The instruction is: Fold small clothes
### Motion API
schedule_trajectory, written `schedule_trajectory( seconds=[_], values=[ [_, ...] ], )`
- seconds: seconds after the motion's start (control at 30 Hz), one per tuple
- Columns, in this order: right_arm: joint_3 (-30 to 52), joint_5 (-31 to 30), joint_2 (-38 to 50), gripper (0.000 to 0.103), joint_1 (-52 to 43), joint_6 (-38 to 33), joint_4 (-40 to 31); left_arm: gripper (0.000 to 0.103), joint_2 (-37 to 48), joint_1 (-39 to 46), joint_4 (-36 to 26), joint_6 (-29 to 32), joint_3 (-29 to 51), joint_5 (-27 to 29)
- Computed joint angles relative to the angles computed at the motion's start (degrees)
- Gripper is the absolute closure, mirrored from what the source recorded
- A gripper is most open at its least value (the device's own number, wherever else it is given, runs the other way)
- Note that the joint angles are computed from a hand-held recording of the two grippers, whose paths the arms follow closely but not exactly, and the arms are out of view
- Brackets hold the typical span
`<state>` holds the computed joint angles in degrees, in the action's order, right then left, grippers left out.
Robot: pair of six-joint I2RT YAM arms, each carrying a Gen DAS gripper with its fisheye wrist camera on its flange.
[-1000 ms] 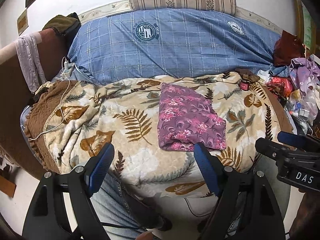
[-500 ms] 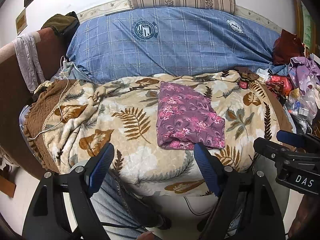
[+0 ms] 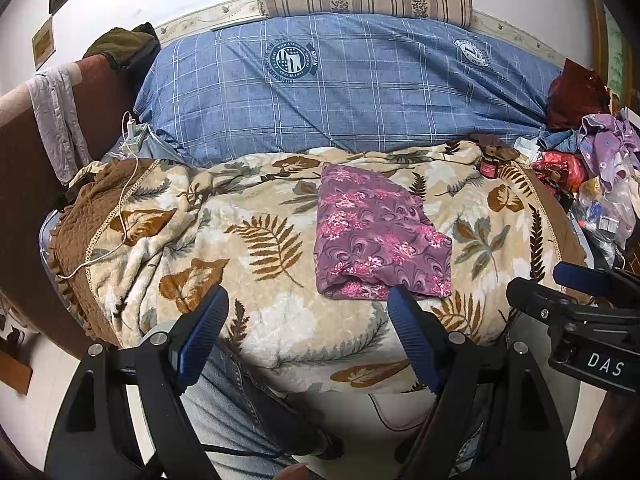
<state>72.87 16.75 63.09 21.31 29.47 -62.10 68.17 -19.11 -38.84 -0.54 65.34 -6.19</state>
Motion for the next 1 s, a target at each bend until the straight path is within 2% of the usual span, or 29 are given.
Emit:
schedule_trajectory(
  seconds=[1.0],
  values=[
    [-1.08,-1.63,0.81,0.029,-1.58,-1.09,0.94,0.021,0.70,1.08,1.64,0.61,-1.60,0.88]
  ],
)
